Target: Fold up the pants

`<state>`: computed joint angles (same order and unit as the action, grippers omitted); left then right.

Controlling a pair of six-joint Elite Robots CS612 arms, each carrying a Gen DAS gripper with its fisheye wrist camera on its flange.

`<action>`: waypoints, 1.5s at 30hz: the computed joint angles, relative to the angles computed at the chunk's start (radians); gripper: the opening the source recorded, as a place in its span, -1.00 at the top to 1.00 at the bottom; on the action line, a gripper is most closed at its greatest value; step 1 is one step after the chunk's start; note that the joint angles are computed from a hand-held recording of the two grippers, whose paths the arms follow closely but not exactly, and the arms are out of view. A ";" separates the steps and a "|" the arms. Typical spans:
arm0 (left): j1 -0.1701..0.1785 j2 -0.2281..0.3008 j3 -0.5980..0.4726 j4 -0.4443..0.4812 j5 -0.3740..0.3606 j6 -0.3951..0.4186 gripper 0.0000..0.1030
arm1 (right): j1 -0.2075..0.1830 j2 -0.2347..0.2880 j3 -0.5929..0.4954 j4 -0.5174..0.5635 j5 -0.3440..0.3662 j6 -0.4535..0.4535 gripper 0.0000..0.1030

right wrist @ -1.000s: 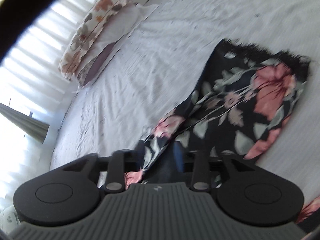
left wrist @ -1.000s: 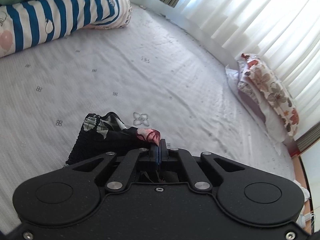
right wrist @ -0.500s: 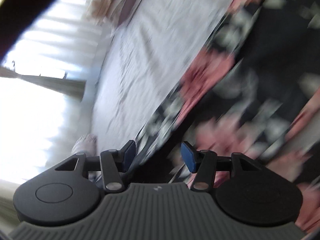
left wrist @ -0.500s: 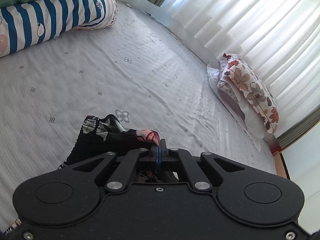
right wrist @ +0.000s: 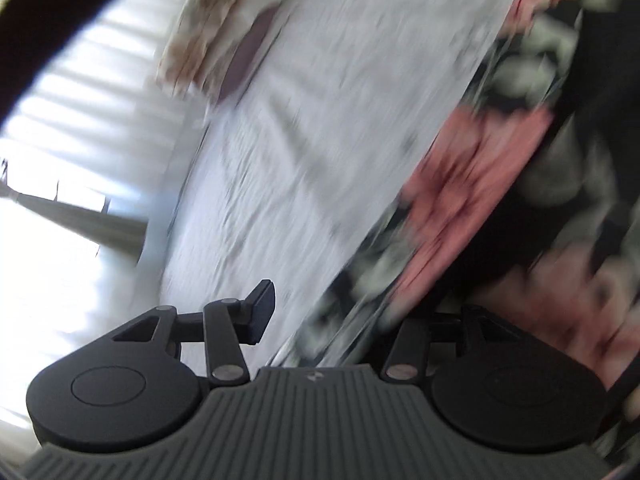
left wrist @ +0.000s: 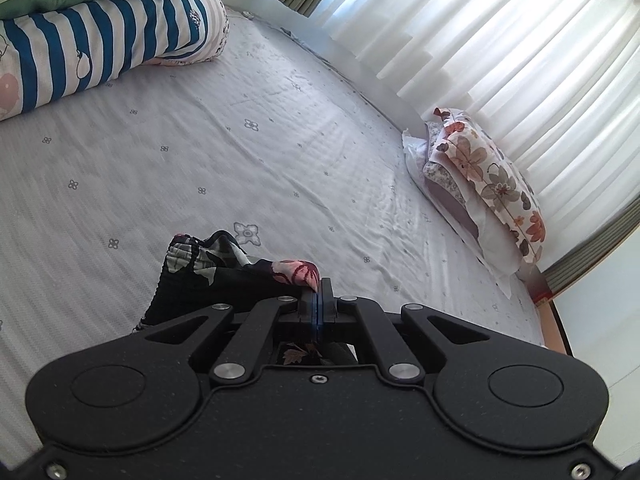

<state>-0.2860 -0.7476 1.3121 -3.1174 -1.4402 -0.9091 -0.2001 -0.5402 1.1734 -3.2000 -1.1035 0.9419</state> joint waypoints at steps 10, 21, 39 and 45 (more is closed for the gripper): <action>-0.001 -0.022 0.056 -0.033 -0.008 0.025 0.99 | -0.046 0.017 -0.053 0.121 -0.234 0.089 0.76; -0.010 -0.032 0.075 -0.048 -0.005 0.073 0.99 | -0.050 0.039 -0.176 0.347 -0.368 -0.041 0.93; -0.039 -0.115 0.304 -0.243 -0.089 0.016 0.98 | -0.207 -0.283 0.479 -0.388 -0.148 -0.309 0.94; -0.056 -0.135 0.419 -0.160 -0.077 -0.059 0.98 | -0.231 -0.351 0.717 -0.369 -0.215 -0.372 0.94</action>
